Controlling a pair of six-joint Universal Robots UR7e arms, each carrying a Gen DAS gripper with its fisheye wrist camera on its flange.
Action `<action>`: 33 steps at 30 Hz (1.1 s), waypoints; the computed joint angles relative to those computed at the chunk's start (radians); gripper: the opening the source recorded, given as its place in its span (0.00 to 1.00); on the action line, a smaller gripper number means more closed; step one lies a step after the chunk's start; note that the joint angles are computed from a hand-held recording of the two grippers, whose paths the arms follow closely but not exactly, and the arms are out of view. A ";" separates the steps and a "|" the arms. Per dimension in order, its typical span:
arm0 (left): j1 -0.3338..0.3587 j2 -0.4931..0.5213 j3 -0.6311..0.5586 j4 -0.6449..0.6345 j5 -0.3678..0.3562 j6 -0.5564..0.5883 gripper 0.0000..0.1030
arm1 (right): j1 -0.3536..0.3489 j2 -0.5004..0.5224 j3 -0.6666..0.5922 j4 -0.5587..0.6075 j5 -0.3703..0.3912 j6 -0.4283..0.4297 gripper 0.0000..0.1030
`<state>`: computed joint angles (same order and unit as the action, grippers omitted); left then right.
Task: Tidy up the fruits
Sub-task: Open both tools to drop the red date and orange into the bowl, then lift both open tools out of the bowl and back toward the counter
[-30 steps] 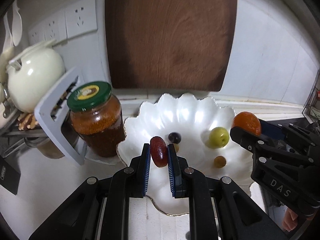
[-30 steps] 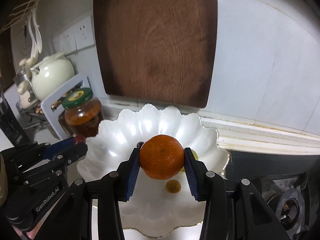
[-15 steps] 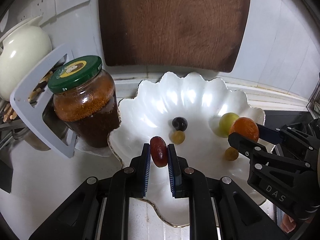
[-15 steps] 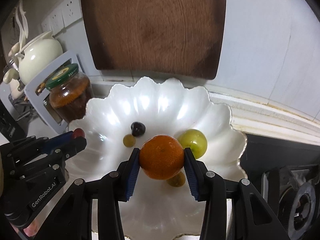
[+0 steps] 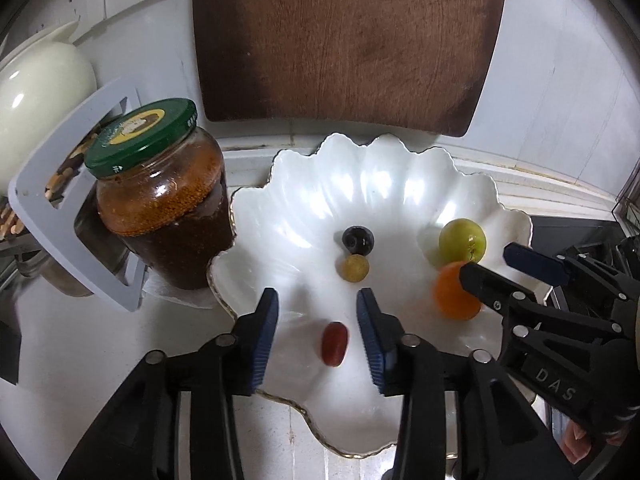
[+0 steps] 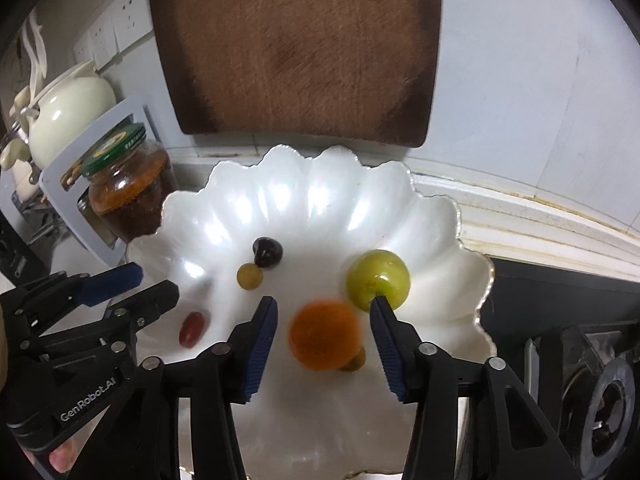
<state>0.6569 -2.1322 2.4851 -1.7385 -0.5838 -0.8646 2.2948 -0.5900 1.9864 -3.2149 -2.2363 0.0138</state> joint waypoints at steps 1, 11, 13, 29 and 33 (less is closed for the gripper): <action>-0.006 -0.006 -0.002 0.012 -0.001 -0.008 0.44 | 0.001 -0.003 0.002 -0.006 -0.001 0.000 0.50; -0.166 -0.072 -0.042 0.314 0.021 -0.203 0.57 | 0.038 -0.058 0.060 -0.067 -0.036 0.000 0.50; -0.210 -0.087 -0.054 0.390 0.016 -0.257 0.57 | 0.051 -0.071 0.077 -0.088 -0.045 -0.009 0.51; -0.663 -0.166 -0.153 1.020 -0.127 -0.791 0.63 | 0.172 -0.192 0.191 -0.172 -0.082 -0.012 0.51; -0.771 -0.163 -0.167 1.099 -0.186 -0.878 0.64 | 0.194 -0.221 0.222 -0.185 -0.086 0.008 0.51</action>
<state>-0.1145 -2.2948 2.3176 -0.6391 -0.7694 -1.7427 2.4887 -0.8108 2.2079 -3.4003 -2.3228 0.0215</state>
